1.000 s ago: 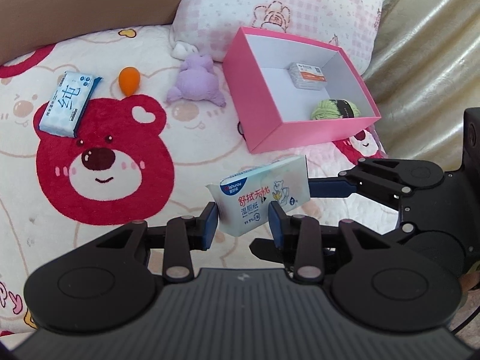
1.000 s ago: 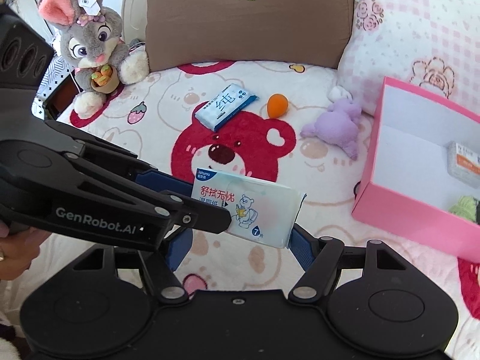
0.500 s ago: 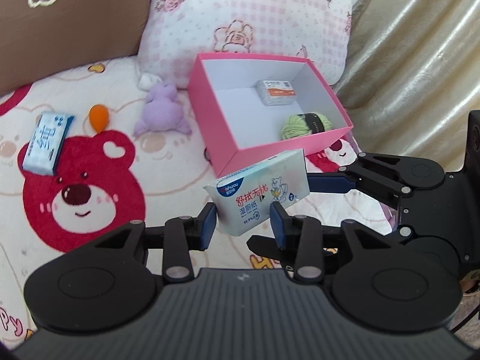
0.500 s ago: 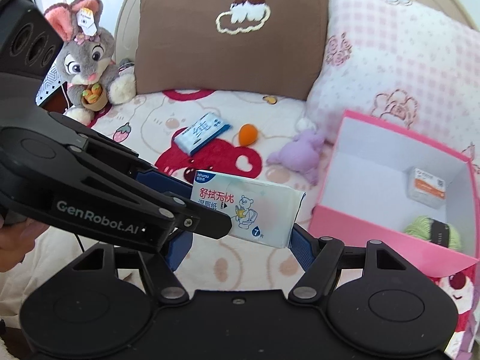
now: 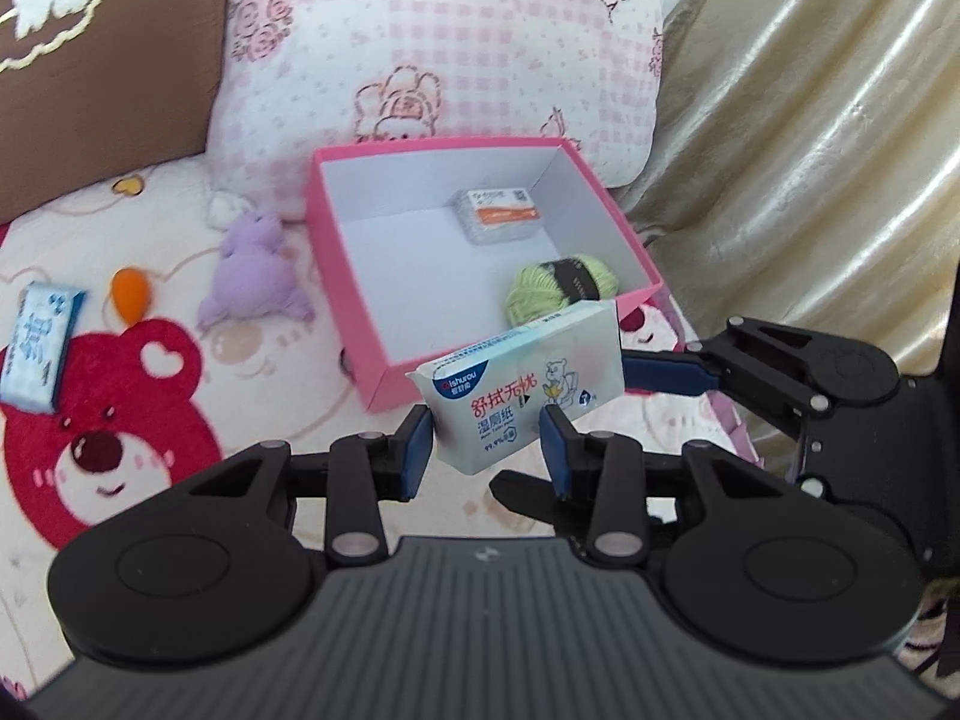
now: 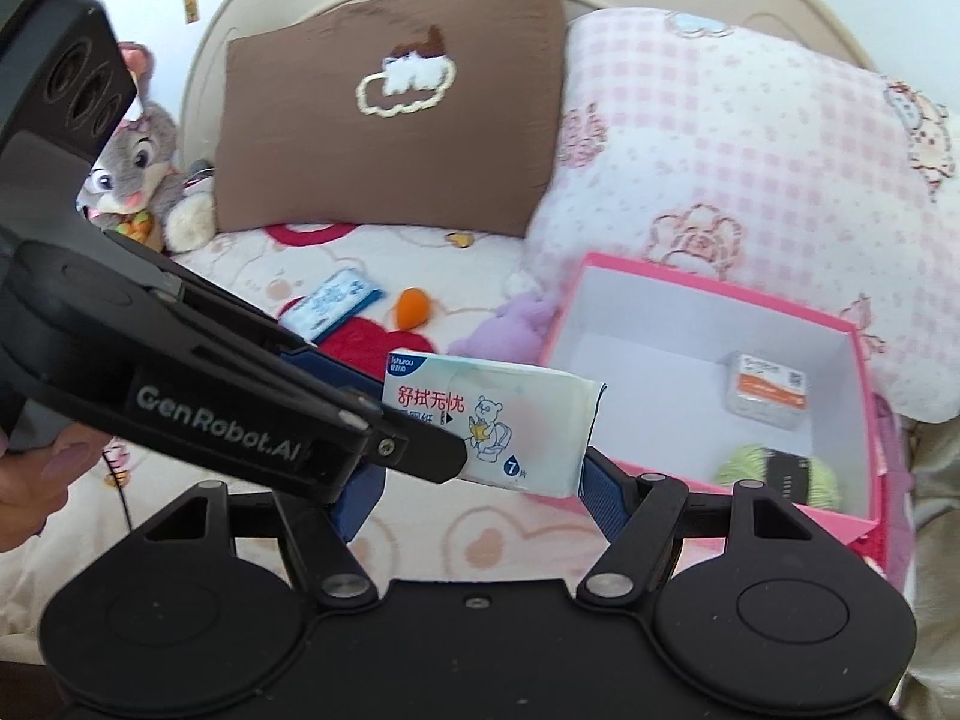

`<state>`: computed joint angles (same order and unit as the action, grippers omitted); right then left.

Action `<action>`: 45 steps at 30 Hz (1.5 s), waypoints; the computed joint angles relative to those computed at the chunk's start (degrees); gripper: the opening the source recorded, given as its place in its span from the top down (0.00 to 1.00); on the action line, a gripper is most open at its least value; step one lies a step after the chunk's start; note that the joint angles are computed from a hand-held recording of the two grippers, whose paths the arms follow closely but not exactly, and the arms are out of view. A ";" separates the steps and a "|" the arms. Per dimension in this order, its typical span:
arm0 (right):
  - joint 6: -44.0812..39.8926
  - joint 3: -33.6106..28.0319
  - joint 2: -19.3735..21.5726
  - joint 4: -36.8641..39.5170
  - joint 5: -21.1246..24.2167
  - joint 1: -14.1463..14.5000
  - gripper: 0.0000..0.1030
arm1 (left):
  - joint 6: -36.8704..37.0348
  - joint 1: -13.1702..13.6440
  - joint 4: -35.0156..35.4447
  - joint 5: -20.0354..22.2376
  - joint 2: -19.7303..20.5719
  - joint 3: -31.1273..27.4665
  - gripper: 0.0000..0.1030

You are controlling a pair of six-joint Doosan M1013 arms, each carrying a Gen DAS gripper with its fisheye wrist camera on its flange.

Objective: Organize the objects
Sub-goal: 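Carry the white wet-wipes pack over the pink box and lower it inside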

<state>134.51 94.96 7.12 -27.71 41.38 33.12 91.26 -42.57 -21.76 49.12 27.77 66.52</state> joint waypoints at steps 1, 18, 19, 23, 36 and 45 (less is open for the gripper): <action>0.67 0.20 -0.11 -0.83 0.10 -0.19 0.27 | -0.16 -0.18 0.08 0.17 0.55 -0.80 0.64; -6.41 -0.26 1.12 2.78 -1.19 -7.85 0.27 | -6.84 -1.53 3.01 7.13 12.16 -18.00 0.62; -8.13 -0.41 1.32 4.50 -1.24 -8.63 0.29 | -7.49 -1.57 3.25 8.25 13.21 -19.52 0.62; -14.06 -0.95 2.41 11.34 -0.51 -11.62 0.38 | -10.47 -1.60 3.98 12.21 17.18 -25.26 0.61; -25.54 -2.45 7.43 22.60 2.26 -16.67 0.47 | -19.97 -3.04 10.53 28.20 30.64 -46.36 0.55; -34.67 -0.53 8.50 36.12 0.01 -20.23 0.47 | -23.20 -3.53 12.75 37.05 37.25 -57.78 0.55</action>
<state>99.84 94.43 15.62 8.40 41.39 12.89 68.06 -46.10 -9.02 86.17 65.01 8.74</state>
